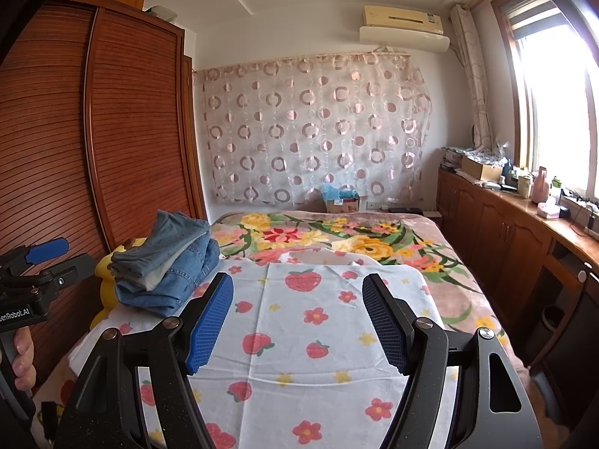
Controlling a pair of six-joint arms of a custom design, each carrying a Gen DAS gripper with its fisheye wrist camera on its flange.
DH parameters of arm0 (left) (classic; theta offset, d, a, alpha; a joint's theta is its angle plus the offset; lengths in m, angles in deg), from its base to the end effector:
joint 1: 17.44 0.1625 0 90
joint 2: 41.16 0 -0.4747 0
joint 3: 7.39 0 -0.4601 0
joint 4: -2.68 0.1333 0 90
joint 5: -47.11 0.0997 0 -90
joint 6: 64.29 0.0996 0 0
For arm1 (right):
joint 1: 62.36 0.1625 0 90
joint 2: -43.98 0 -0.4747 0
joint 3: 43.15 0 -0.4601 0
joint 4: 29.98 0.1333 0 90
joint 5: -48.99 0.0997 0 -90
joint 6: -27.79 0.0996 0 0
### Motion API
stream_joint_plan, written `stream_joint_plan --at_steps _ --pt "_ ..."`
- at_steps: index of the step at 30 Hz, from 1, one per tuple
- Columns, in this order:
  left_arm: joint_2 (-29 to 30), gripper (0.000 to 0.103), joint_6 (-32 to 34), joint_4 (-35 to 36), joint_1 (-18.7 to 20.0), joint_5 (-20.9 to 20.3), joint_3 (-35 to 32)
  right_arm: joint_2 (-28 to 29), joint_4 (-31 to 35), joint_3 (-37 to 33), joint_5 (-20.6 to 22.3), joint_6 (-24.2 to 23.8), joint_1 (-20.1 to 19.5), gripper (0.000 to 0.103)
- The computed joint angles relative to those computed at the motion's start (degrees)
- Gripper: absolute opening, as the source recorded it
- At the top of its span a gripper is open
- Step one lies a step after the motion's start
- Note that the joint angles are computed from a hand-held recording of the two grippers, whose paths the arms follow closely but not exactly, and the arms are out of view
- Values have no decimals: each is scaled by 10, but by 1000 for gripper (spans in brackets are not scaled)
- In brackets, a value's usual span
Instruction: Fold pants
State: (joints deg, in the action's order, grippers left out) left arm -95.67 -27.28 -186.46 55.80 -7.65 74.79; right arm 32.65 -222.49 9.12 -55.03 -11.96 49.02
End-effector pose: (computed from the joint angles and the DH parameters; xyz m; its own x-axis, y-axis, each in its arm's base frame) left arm -0.0457 -0.8133 0.4040 -0.6953 -0.0471 -0.7172 0.6389 0.4166 -0.6468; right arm 0.4463 -0.8406 -0.0041 -0.6433 -0.4029 0.6510 -0.7608 0.2415 -0.6024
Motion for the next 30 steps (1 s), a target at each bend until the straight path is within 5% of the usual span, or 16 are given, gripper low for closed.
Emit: stream_joint_plan --at_steps 30 --pt "0 88 0 -3 1 -1 2 2 -6 1 1 0 -1 74"
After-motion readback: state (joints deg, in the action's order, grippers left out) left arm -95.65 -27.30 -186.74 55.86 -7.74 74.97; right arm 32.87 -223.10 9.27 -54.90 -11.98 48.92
